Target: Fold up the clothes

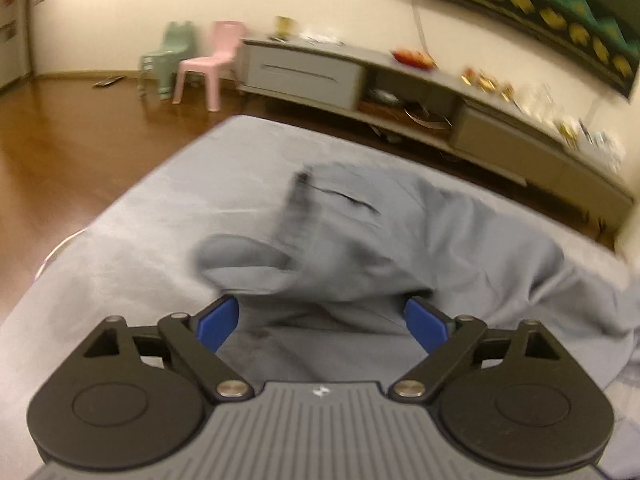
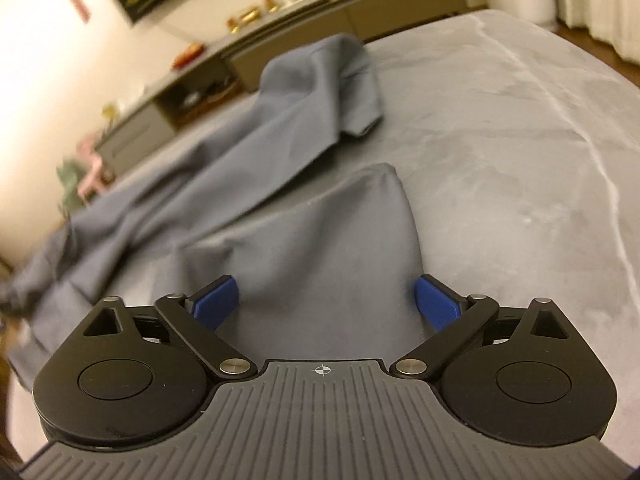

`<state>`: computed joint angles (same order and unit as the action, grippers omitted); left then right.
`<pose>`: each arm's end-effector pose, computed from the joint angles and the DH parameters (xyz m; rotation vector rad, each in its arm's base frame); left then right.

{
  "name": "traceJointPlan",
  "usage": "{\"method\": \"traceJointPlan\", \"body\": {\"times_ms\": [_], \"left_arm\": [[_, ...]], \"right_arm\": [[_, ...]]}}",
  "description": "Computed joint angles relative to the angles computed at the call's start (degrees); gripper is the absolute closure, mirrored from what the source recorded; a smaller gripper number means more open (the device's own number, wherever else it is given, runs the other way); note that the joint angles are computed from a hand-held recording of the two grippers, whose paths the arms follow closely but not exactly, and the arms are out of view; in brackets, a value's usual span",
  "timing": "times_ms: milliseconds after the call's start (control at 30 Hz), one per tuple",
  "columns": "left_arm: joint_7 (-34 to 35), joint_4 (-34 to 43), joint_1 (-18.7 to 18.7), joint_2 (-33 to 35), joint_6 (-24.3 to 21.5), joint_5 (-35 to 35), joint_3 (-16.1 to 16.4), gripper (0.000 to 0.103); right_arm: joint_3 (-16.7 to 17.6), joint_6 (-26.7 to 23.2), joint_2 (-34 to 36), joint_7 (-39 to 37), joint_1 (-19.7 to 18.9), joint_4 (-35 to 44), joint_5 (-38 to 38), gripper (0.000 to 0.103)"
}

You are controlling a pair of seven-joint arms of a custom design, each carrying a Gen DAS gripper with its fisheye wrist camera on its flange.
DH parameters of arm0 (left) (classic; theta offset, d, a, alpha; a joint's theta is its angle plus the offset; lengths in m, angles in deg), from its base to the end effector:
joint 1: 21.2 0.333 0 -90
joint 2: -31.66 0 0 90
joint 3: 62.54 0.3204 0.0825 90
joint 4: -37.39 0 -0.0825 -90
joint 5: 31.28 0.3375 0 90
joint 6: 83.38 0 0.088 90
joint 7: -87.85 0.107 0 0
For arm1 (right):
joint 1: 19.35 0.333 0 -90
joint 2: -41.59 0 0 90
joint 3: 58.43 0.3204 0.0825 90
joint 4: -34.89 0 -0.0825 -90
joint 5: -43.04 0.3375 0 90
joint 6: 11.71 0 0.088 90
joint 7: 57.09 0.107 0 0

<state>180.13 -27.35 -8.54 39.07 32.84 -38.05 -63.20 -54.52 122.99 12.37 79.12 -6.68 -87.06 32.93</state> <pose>0.5457 0.1099 0.8068 -1.9250 1.6069 -0.7503 0.3759 0.1185 0.6982 -1.3110 2.0588 -0.4686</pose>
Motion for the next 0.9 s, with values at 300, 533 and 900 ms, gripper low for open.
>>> {"method": "traceJointPlan", "body": {"times_ms": [300,533,900], "left_arm": [[-18.66,16.48,-0.99,13.05,-6.65,10.95,2.92,0.102],[-19.04,16.01,2.34,8.99,-6.30,5.37,0.07,0.089],[-10.00,-3.50,3.66,-5.60,-3.76,-13.02,1.07,0.026]], "right_arm": [[5.94,-6.95,1.98,0.26,-5.57,5.02,-15.05,0.102],[12.49,-16.45,-0.48,11.15,-11.23,7.03,-37.73,0.102],[4.75,-19.56,-6.03,24.53,-10.50,3.98,-29.56,0.065]]}}
